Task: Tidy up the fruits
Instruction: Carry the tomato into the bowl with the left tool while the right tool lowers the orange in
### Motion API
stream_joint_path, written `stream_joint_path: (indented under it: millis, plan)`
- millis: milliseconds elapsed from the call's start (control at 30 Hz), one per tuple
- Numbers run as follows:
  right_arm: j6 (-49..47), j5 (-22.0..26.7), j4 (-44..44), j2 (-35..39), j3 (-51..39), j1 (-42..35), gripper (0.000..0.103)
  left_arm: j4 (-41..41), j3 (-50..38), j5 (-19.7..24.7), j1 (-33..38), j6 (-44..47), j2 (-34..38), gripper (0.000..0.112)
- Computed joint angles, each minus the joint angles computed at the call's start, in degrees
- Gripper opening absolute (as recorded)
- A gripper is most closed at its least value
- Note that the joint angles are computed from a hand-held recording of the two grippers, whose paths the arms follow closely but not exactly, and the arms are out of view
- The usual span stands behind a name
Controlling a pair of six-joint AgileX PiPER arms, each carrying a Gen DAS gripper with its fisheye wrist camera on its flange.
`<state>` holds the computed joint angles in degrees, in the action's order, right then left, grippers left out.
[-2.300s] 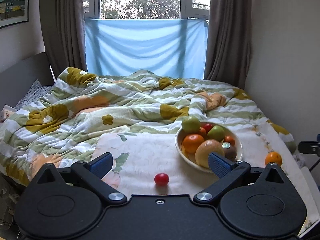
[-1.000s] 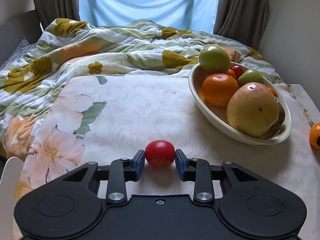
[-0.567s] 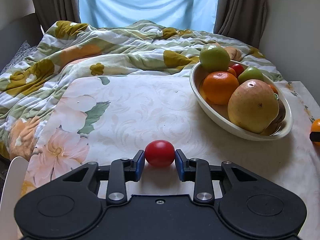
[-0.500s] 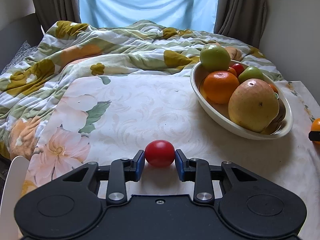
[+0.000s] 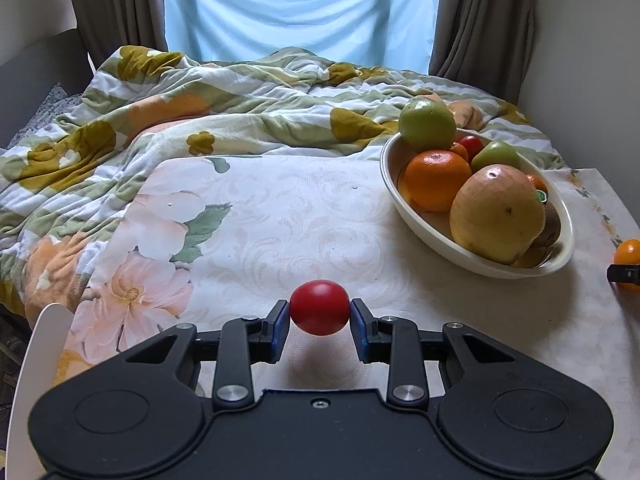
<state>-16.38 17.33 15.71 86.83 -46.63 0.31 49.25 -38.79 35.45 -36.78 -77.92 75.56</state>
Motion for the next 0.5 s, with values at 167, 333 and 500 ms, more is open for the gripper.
stream_joint_path:
  millis: [167, 333, 500]
  plan:
    - [-2.9, 1.0, 3.2, -2.2, 0.9, -0.2, 0.076, -1.3, -0.7, 3.3, -2.2, 0.6, -2.9, 0.036]
    - [-2.4, 4.1, 2.6, -6.1, 0.7, 0.5, 0.075, -2.7, -3.4, 9.3, -5.7, 1.7, -6.2, 0.036]
    - [-2.2, 8.5, 2.4, -9.8, -1.4, 1.1, 0.075, -3.0, -7.5, 15.7, -9.1, 2.3, -7.9, 0.036]
